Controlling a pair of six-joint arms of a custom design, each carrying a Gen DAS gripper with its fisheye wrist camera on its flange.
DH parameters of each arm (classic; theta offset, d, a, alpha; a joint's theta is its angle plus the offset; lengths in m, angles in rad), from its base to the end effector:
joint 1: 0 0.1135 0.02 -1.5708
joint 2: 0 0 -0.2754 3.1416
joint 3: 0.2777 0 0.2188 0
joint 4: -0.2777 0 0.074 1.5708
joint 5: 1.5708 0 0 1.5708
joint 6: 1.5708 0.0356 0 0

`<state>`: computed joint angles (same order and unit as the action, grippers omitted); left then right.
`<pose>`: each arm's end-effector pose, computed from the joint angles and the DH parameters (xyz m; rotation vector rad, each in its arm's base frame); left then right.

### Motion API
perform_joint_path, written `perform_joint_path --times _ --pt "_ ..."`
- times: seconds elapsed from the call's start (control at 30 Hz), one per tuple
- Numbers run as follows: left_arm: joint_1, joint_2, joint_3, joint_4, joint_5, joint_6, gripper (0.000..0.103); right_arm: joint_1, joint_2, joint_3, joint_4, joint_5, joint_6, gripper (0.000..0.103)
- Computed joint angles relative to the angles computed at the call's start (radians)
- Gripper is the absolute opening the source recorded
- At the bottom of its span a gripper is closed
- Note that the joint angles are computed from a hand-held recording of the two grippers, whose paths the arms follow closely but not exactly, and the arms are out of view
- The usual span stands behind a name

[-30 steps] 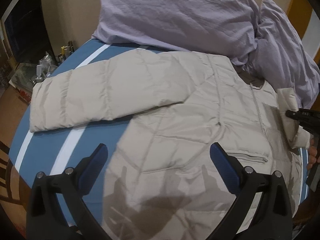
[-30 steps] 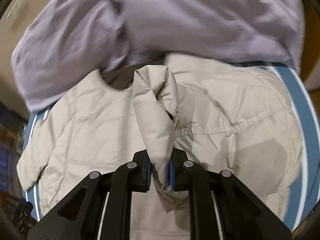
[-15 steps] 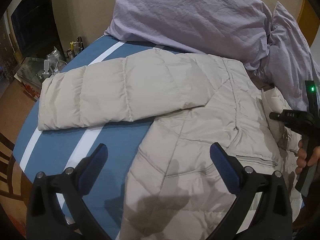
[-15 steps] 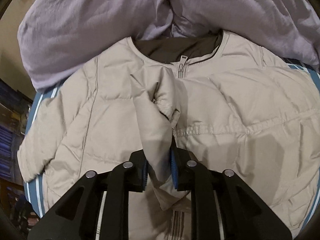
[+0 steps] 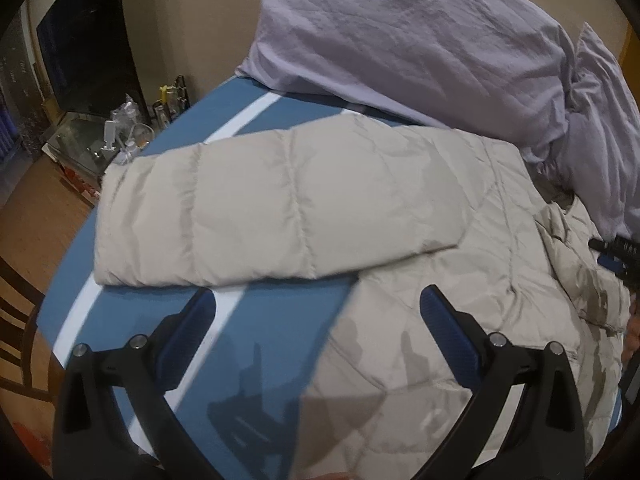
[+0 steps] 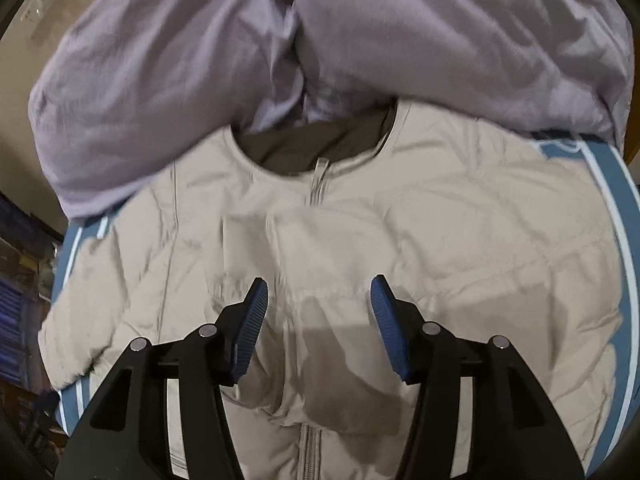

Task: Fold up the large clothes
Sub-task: 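Grasp the other sleeve of the jacket with the left gripper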

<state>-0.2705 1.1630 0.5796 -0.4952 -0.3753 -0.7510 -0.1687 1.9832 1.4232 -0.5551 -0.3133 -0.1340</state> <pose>0.1674 -0.0329 0.2061 -0.7200 2.4313 0.1086 0.3843 -0.0543 0.2080 -0.0506 2.6300 0.3185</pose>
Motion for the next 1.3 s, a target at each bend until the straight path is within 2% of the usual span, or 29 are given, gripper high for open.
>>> perform_joint_path --times 0.03,0.1,0.13,0.37,0.47,0.57,0.67,0.73,0.87,0.93,1.0,1.07,1.13,1.23,1.3 --pt "0.020 -0.005 -0.002 0.001 0.003 0.011 0.101 0.016 0.002 -0.015 0.007 0.008 -0.002 0.056" --pt "0.085 -0.021 -0.011 0.007 0.019 0.049 0.101 0.045 -0.002 -0.046 0.033 0.028 -0.005 0.069" --pt "0.120 -0.029 -0.016 0.012 0.031 0.070 0.101 0.060 -0.007 -0.064 0.050 0.039 -0.005 0.071" --pt "0.439 -0.060 -0.055 0.064 0.157 0.251 0.101 0.161 0.011 -0.209 0.239 0.206 -0.042 0.076" --pt "0.587 -0.057 -0.066 0.095 0.222 0.331 0.101 0.176 0.012 -0.207 0.239 0.241 -0.047 0.077" --pt "0.730 -0.041 -0.070 0.125 0.281 0.401 0.101 0.159 0.017 -0.145 0.147 0.198 -0.034 0.077" --pt "0.883 0.000 -0.065 0.166 0.351 0.466 0.101 0.118 -0.002 -0.113 0.078 0.106 -0.019 0.077" --pt "0.964 0.053 -0.056 0.200 0.392 0.500 0.101 0.095 -0.025 -0.119 0.065 0.065 -0.017 0.077" --pt "1.061 0.180 -0.036 0.254 0.449 0.537 0.101 0.067 -0.072 -0.147 0.069 0.055 -0.030 0.077" --pt "1.080 0.238 -0.028 0.274 0.458 0.547 0.097 0.055 -0.089 -0.158 0.071 0.059 -0.042 0.077" --pt "1.093 0.283 -0.024 0.285 0.474 0.555 0.084 0.045 -0.106 -0.173 0.076 0.064 -0.053 0.077" --pt "1.096 0.302 -0.032 0.297 0.494 0.549 0.081 0.031 -0.112 -0.181 0.077 0.066 -0.065 0.077" --pt "1.082 0.300 -0.044 0.323 0.474 0.543 0.080 0.012 -0.118 -0.188 0.074 0.062 -0.073 0.077" --pt "1.065 0.294 -0.051 0.338 0.461 0.545 0.070 -0.014 -0.126 -0.201 0.070 0.051 -0.078 0.077" --pt "1.074 0.279 -0.066 0.355 0.490 0.550 0.050 -0.027 -0.130 -0.208 0.069 0.043 -0.083 0.077"
